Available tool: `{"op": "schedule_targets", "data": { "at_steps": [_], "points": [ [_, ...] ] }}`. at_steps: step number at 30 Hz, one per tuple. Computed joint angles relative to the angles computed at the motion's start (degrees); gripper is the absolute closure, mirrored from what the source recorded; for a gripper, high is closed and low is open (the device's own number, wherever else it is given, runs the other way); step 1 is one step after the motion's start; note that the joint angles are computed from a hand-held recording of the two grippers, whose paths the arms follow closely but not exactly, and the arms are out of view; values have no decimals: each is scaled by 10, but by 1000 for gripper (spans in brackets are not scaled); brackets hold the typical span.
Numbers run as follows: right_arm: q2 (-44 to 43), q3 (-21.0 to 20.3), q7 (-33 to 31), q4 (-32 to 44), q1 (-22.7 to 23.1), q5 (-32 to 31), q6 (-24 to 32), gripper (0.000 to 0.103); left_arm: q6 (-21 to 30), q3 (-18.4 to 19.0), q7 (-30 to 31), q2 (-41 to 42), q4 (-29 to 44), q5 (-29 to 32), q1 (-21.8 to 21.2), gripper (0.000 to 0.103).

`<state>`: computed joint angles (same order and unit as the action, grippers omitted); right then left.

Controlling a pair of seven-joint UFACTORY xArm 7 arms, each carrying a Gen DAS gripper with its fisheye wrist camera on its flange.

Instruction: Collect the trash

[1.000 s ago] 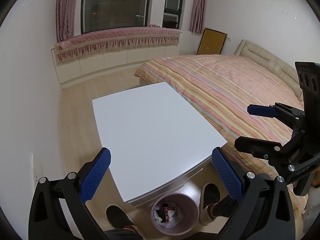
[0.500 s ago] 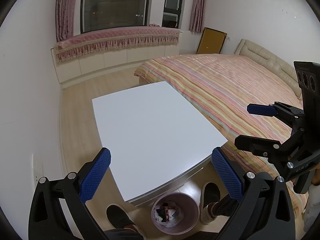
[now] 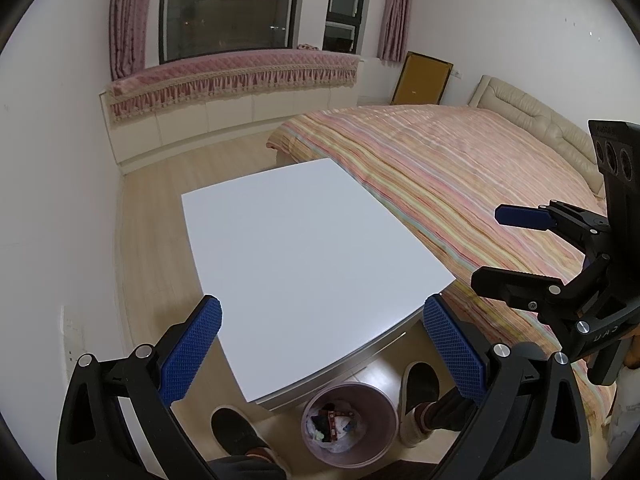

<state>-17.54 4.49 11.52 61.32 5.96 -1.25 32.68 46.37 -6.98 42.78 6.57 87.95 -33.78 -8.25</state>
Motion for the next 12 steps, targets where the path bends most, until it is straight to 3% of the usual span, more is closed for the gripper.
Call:
{"op": "schedule_targets", "data": {
  "at_steps": [12],
  "points": [
    [6,-8,-16,0,0,9,0,3,-17,-5,-9,14,11,22,-5,6]
  ]
}}
